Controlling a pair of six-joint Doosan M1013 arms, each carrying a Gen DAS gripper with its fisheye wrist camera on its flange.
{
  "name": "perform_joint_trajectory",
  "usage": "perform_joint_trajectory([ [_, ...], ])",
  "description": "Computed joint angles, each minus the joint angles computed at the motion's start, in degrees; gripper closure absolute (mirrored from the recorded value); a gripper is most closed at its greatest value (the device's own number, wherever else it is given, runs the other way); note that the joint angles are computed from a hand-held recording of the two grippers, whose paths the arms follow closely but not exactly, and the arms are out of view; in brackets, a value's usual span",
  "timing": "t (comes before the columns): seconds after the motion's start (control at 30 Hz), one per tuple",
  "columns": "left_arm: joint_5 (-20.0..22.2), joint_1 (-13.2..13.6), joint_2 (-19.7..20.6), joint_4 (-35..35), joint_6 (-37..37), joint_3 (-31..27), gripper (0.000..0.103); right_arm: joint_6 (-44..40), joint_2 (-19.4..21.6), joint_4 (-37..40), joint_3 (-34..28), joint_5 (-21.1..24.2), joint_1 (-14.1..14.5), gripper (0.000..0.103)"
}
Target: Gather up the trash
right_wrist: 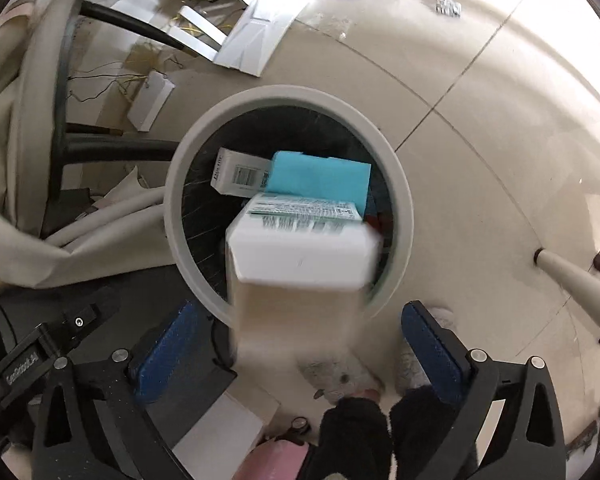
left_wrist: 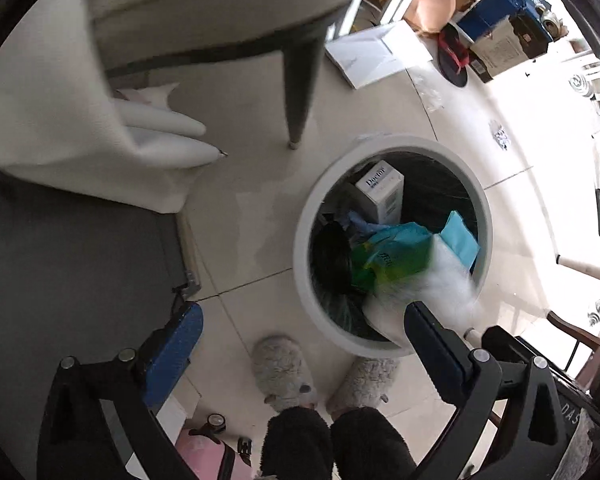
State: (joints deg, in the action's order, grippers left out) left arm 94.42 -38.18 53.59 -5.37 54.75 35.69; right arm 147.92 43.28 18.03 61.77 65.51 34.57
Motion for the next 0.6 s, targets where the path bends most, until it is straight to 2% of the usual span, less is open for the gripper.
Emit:
perform_joint_trajectory([
  [0.13,-1.0,-0.7,-2.7,3.7,-1.6,2.0,0.0,-1.3,-0.4,-5.2,-3.0,5.5,1.0,0.0],
  [0.27,0.0,-1.6,-5.6,6.4,-4.2,2.8,0.0,-2.1,-0.8,-10.8,-7.0,12.7,2.1,0.0],
  [0.47,5.2,-3.2,-9.1,8.0,-7.5,-0.5,0.0,-5.1,-2.6,-15.1,-12.9,22.4,3.6,0.0],
  [0.6,10.1,-4.5,-9.9,8.9,-8.0,-6.9,0.0,-7.5,-3.7,-15.8,-19.0,28.4,4.2,0.0],
])
